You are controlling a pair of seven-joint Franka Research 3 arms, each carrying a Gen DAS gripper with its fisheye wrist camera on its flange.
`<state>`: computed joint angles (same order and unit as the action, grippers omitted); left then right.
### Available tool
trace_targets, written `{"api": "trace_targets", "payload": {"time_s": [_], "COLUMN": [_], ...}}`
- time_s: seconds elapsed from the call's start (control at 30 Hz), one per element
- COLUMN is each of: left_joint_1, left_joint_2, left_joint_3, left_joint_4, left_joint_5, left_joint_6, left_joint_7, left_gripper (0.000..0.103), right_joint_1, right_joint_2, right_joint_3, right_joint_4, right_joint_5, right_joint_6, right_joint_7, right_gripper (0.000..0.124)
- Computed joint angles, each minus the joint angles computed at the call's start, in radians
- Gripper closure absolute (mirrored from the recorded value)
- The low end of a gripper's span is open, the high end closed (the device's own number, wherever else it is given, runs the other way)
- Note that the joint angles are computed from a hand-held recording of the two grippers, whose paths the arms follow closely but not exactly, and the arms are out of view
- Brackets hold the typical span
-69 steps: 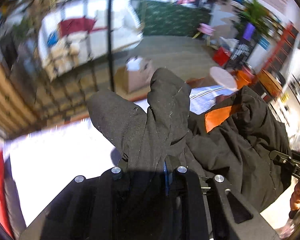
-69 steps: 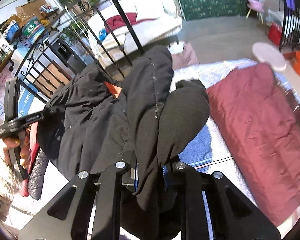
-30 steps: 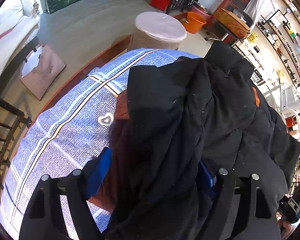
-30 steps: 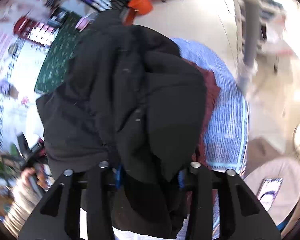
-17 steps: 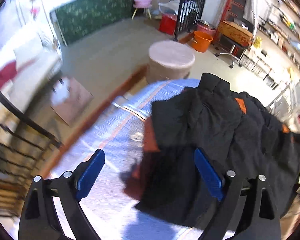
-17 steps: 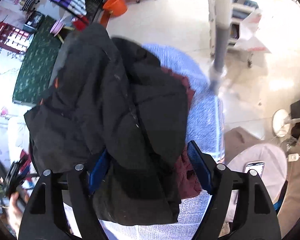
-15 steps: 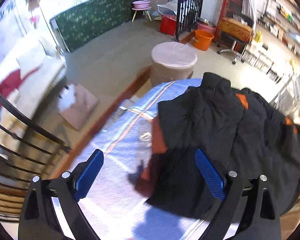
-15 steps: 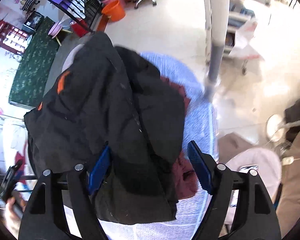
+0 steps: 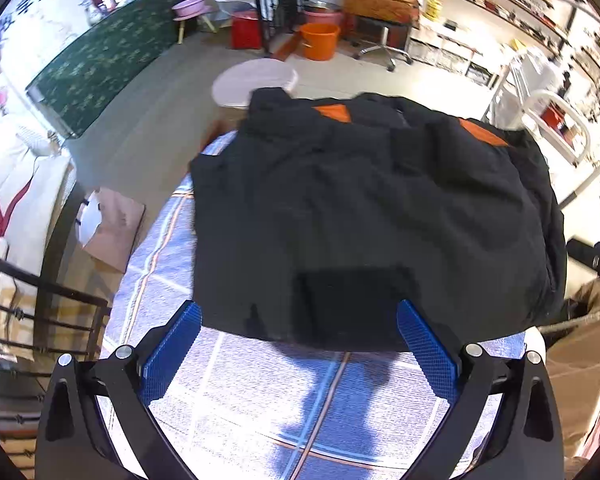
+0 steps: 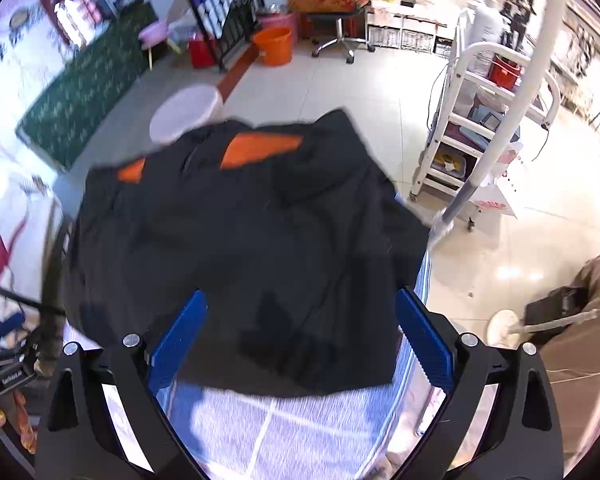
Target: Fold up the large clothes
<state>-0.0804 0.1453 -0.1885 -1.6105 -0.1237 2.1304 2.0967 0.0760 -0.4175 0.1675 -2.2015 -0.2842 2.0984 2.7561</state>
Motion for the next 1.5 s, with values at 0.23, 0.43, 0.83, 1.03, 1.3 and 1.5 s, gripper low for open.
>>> {"api": "trace_targets", "payload": {"time_s": [0.23, 0.43, 0.83, 1.03, 1.3, 1.5], "left_joint_1": [-0.016, -0.036, -0.051, -0.051, -0.04, -0.038], "left_joint_2": [-0.015, -0.033, -0.033, -0.036, -0.005, -0.006], "left_joint_3": [-0.016, -0.018, -0.009, -0.01, -0.01, -0.013], "left_joint_4": [0.003, -0.009, -0.011, -0.019, 0.031, 0.028], "left_joint_5": [-0.031, 0.005, 0.056, 0.059, 0.017, 0.016], "left_joint_6": [-0.098, -0.14, -0.117, -0.103, -0.166, -0.167], "left_joint_7": [0.054, 0.105, 0.105, 0.091, 0.063, 0.071], "left_gripper": [0.006, 0.006, 0.006, 0.006, 0.006, 0.006], "right_joint_1": [0.067, 0.081, 0.092, 0.094, 0.094, 0.093], "right_joint_2": [0.037, 0.049, 0.072, 0.077, 0.083, 0.085], "right_joint_3": [0.013, 0.021, 0.015, 0.007, 0.0, -0.002], "right_joint_4": [0.083, 0.107, 0.131, 0.129, 0.127, 0.124], "right_joint_5": [0.068, 0.056, 0.028, 0.039, 0.048, 0.052], "right_joint_6": [-0.095, -0.12, -0.139, -0.129, -0.125, -0.12], "right_joint_7": [-0.01, 0.003, 0.054, 0.055, 0.046, 0.043], "right_gripper": [0.03, 0.03, 0.03, 0.03, 0.03, 0.03]}}
